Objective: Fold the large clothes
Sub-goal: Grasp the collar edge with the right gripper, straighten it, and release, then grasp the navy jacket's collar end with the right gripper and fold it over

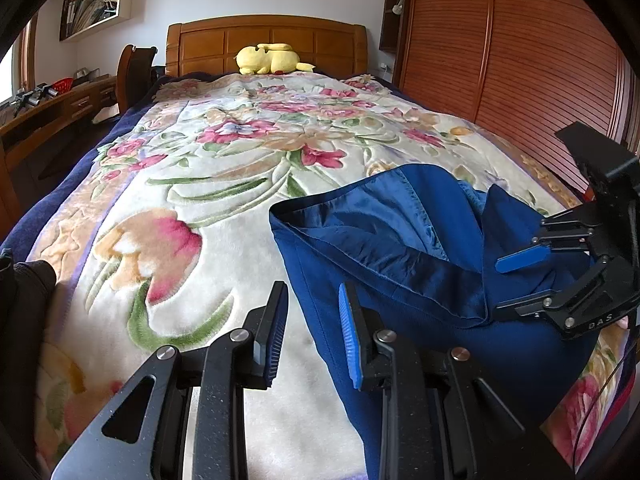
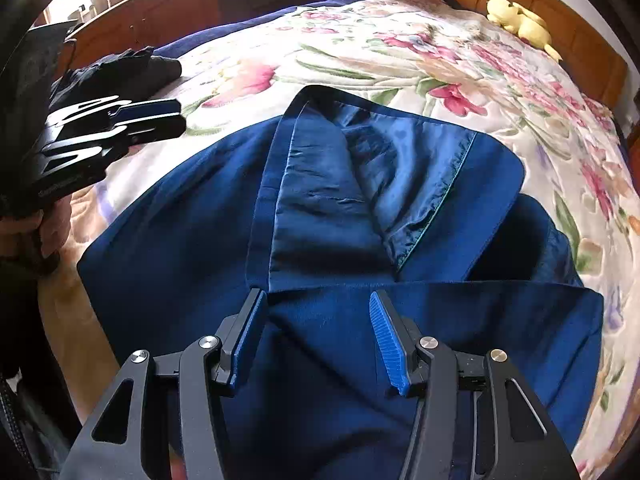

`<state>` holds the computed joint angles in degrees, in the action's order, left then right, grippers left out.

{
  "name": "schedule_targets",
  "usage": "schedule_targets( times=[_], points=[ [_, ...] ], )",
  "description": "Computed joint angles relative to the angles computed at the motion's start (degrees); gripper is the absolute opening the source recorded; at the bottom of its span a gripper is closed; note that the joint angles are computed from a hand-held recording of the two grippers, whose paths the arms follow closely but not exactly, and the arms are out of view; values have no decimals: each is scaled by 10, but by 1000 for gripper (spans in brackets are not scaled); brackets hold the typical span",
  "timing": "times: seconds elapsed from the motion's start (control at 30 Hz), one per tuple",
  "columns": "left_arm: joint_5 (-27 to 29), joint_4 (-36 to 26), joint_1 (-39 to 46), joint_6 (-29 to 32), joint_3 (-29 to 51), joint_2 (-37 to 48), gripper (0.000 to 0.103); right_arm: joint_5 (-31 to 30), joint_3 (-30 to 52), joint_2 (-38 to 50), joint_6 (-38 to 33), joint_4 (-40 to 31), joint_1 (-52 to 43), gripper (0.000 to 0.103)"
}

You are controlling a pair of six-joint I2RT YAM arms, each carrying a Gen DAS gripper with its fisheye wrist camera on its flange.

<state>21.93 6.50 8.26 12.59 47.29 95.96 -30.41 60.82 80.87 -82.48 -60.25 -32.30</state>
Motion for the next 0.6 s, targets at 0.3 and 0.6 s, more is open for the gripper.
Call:
schedule_targets(
  times=[0.3, 0.6],
  points=[
    [-4, 2, -5, 1, -2, 1, 27, 17, -19, 34, 50, 112, 22, 4],
    [-4, 10, -8, 3, -7, 2, 27, -5, 108, 136, 274, 246, 66, 0]
  ],
)
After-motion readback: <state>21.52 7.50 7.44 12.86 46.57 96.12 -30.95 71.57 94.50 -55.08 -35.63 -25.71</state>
